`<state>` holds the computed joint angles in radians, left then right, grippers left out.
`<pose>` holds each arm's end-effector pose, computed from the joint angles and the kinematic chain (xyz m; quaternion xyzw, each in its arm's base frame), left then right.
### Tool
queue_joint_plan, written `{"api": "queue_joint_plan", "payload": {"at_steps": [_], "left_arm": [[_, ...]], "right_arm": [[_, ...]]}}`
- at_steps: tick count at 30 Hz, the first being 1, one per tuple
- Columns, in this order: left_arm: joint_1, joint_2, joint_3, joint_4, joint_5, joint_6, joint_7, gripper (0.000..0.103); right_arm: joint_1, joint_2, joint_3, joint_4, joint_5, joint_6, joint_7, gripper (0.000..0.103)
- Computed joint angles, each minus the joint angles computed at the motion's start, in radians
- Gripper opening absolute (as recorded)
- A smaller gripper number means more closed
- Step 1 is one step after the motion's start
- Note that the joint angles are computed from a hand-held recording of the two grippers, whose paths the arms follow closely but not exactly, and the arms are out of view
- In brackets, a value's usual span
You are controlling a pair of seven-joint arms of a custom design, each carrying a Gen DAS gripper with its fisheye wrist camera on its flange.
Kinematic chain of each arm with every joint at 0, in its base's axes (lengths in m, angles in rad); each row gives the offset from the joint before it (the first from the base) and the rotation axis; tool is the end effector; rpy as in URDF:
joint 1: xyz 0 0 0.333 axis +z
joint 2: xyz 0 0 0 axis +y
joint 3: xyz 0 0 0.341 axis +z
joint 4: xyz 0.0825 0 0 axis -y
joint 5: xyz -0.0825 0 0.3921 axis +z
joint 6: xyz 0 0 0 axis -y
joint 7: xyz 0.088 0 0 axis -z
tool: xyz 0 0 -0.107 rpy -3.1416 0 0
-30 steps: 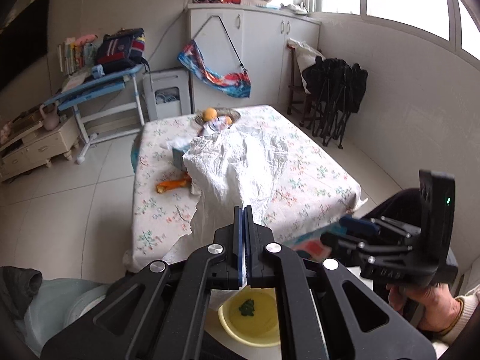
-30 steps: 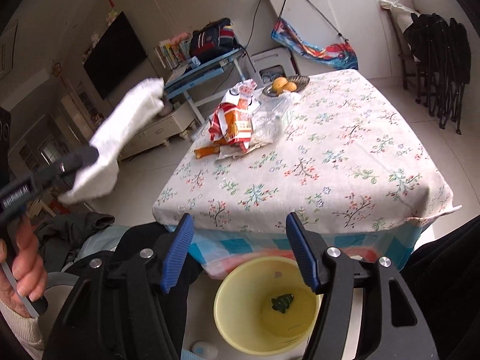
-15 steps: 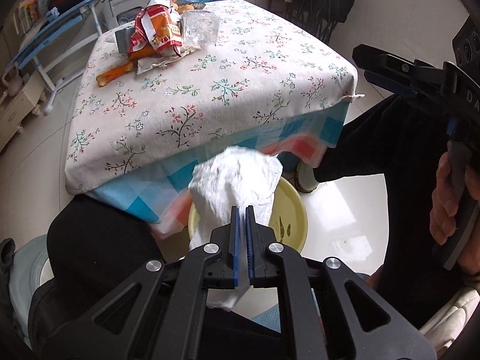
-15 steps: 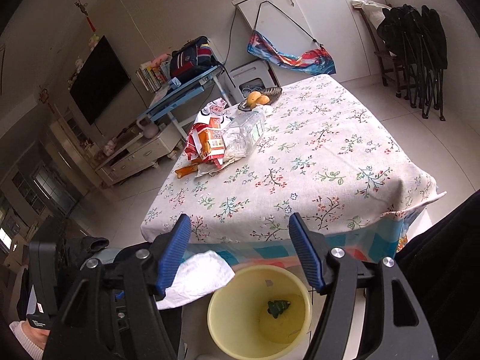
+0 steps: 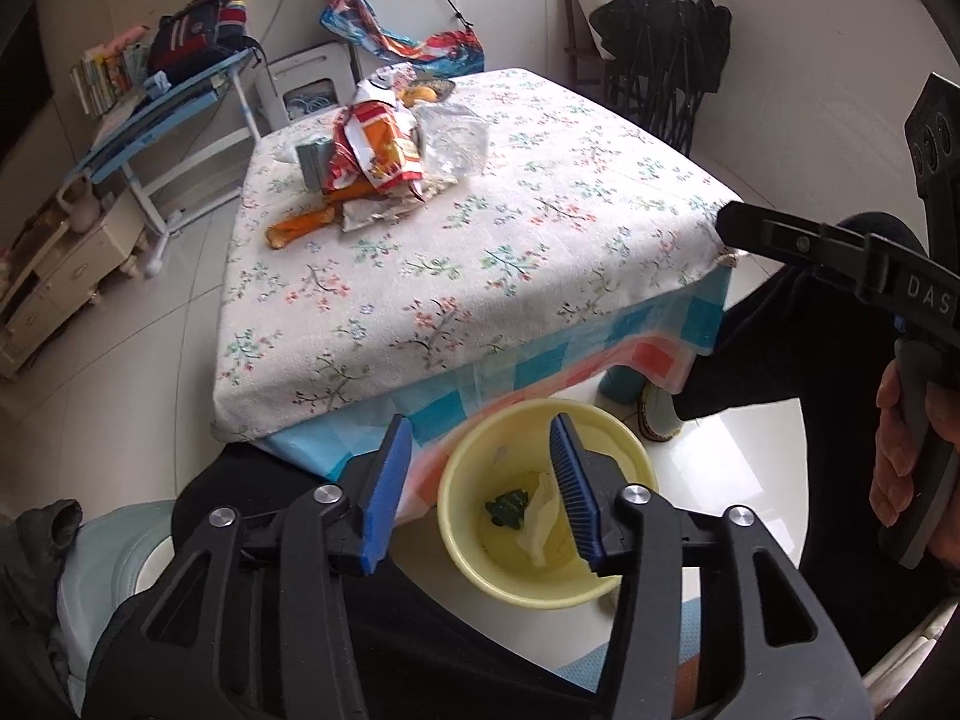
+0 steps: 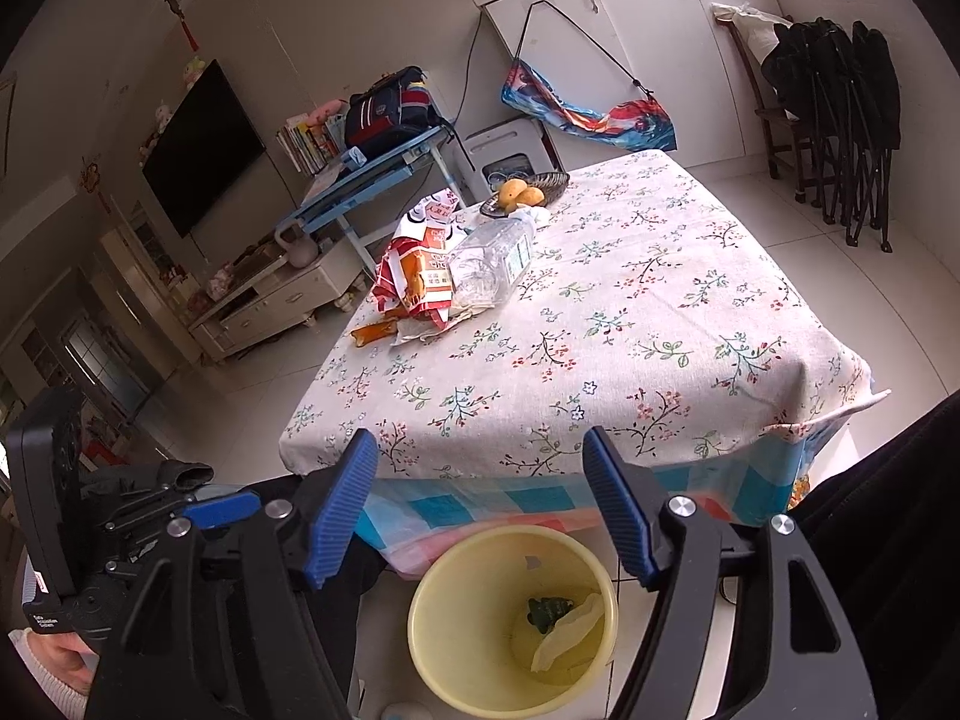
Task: Collect trash
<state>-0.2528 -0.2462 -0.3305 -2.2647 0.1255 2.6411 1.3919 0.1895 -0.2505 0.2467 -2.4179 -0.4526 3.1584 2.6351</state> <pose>0.4280 -0.3007 0.5451 -0.4805 0.8207 -0.2401 0.1944 0.4336 0.2548 0.5329 -0.5761 0.6674 -0.1461 0.4486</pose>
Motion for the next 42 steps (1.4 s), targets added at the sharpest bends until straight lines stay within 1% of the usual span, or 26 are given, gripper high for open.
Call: {"api": "queue_joint_plan", "payload": {"at_steps": [2, 4, 5, 6, 9, 12, 14, 17, 18, 19, 20, 22, 24, 25, 26, 28, 29, 30, 32, 34, 36, 42], "left_arm": [[0.042, 0.014, -0.010, 0.016, 0.051, 0.009, -0.077, 0.058], [0.086, 0.047, -0.015, 0.048, 0.118, 0.008, -0.169, 0.060], [0.113, 0.074, -0.022, 0.078, 0.183, -0.007, -0.233, 0.061], [0.128, 0.108, -0.017, 0.111, 0.233, -0.017, -0.284, 0.062], [0.137, 0.237, 0.024, 0.240, 0.333, -0.058, -0.398, 0.065], [0.109, 0.395, 0.080, 0.414, 0.399, -0.133, -0.470, 0.065], [0.082, 0.497, 0.111, 0.531, 0.405, -0.178, -0.454, 0.065], [0.049, 0.635, 0.140, 0.692, 0.366, -0.221, -0.386, 0.065], [0.035, 0.681, 0.149, 0.751, 0.356, -0.238, -0.365, 0.065], [0.015, 0.708, 0.173, 0.779, 0.374, -0.206, -0.380, 0.067], [-0.002, 0.749, 0.185, 0.840, 0.368, -0.225, -0.364, 0.070], [-0.032, 0.824, 0.209, 0.949, 0.353, -0.241, -0.342, 0.071], [-0.062, 0.897, 0.239, 1.053, 0.343, -0.252, -0.324, 0.081], [-0.076, 0.931, 0.254, 1.106, 0.336, -0.267, -0.316, 0.088], [-0.083, 0.963, 0.262, 1.159, 0.315, -0.287, -0.301, 0.092], [-0.091, 1.023, 0.271, 1.260, 0.268, -0.327, -0.262, 0.096], [-0.090, 1.042, 0.271, 1.291, 0.240, -0.335, -0.245, 0.096], [-0.086, 1.055, 0.269, 1.311, 0.208, -0.339, -0.231, 0.096], [-0.095, 1.062, 0.287, 1.321, 0.185, -0.339, -0.224, 0.096], [-0.103, 1.054, 0.302, 1.305, 0.176, -0.330, -0.224, 0.096], [-0.107, 1.052, 0.310, 1.302, 0.170, -0.328, -0.221, 0.096], [-0.113, 1.052, 0.320, 1.301, 0.161, -0.326, -0.218, 0.096]], "right_arm": [[0.038, 0.024, -0.036, 0.036, 0.012, -0.035, -0.052, 0.073], [0.081, 0.059, -0.083, 0.080, 0.043, -0.078, -0.120, 0.075], [0.096, 0.081, -0.103, 0.105, 0.064, -0.097, -0.150, 0.076], [0.104, 0.105, -0.119, 0.135, 0.081, -0.120, -0.179, 0.076], [0.124, 0.204, -0.162, 0.246, 0.176, -0.191, -0.302, 0.077], [0.111, 0.321, -0.172, 0.381, 0.240, -0.283, -0.407, 0.076], [0.101, 0.392, -0.177, 0.465, 0.249, -0.339, -0.432, 0.077], [0.088, 0.481, -0.183, 0.568, 0.268, -0.401, -0.451, 0.077], [0.087, 0.502, -0.186, 0.592, 0.270, -0.414, -0.450, 0.077], [0.085, 0.521, -0.190, 0.612, 0.267, -0.413, -0.451, 0.077], [0.092, 0.534, -0.201, 0.629, 0.245, -0.412, -0.441, 0.079], [0.088, 0.562, -0.202, 0.671, 0.241, -0.428, -0.452, 0.082], [0.082, 0.590, -0.202, 0.713, 0.244, -0.442, -0.465, 0.087], [0.084, 0.603, -0.208, 0.732, 0.238, -0.450, -0.463, 0.089], [0.078, 0.614, -0.205, 0.748, 0.245, -0.455, -0.473, 0.089], [0.078, 0.629, -0.216, 0.771, 0.243, -0.461, -0.461, 0.091], [0.072, 0.636, -0.215, 0.780, 0.251, -0.463, -0.460, 0.092], [0.068, 0.636, -0.214, 0.779, 0.258, -0.456, -0.457, 0.095], [0.074, 0.638, -0.218, 0.783, 0.253, -0.463, -0.446, 0.096], [0.098, 0.638, -0.235, 0.792, 0.211, -0.501, -0.427, 0.096], [0.107, 0.646, -0.239, 0.811, 0.186, -0.533, -0.423, 0.096], [0.110, 0.642, -0.239, 0.808, 0.159, -0.546, -0.412, 0.096]]}}
